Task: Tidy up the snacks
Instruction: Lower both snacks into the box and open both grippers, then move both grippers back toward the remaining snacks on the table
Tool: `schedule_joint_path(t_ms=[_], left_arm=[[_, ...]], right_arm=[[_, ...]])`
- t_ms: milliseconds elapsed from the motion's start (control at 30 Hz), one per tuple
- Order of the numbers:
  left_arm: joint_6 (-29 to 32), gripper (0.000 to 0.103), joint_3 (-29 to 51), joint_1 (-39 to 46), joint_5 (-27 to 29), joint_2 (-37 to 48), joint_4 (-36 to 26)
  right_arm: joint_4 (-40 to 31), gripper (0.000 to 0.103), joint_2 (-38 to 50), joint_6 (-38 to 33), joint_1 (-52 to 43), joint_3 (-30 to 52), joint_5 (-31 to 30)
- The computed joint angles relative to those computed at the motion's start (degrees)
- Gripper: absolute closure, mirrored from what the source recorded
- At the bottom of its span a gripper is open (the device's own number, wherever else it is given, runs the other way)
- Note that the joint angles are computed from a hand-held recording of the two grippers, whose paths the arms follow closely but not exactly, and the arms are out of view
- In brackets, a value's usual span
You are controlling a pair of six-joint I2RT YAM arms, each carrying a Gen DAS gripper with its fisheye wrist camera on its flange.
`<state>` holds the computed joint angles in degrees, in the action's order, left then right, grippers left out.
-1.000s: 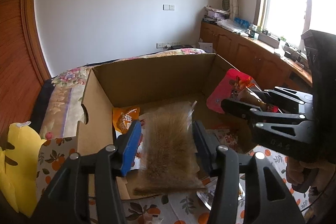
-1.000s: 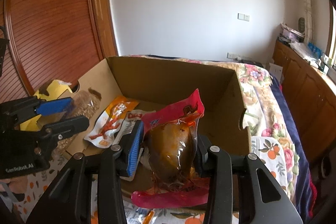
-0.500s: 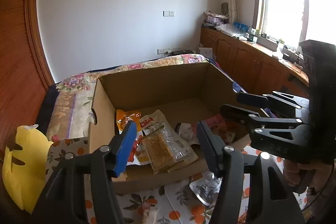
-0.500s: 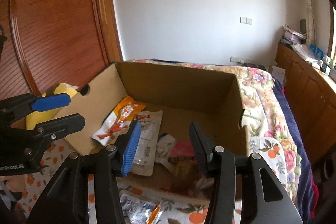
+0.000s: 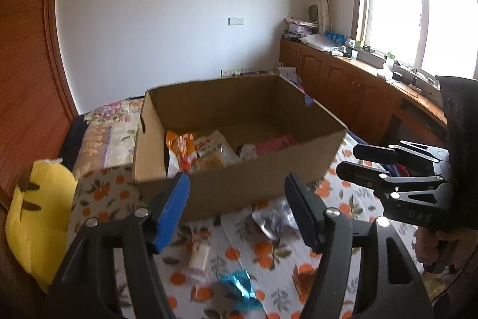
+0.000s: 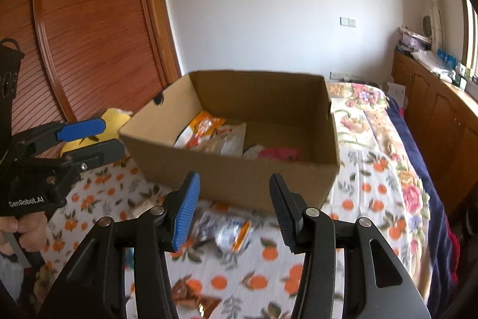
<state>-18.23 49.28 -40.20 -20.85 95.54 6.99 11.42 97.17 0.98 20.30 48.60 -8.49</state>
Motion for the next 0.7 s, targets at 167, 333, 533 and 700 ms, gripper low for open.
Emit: schedule_joint_path(t_ms=[167,333,533,700], left_arm=[[-3.02,0.036,-6.06,-2.39,-1.65,-0.96,2.86],[-6.83,0.036,-10.52,-3.58,-1.81,0.35,6.12],[-9.34,0.036,-13.35,-4.55,-2.47,3.10,8.80],[-11.01,0.036,-15.42,-5.92,-2.77,4.80,11.27]], right_arm=[[2.81,0.054,-1.52,0.90,0.82,-6.27,0.66],[6.05,0.054,0.13,2.41,1.90,-10.35,0.48],[8.91,0.054,5.71,3.49,2.89,-11.54,-0.07],[9.94,0.054,10.75,3.17,3.93,-9.83,-1.86]])
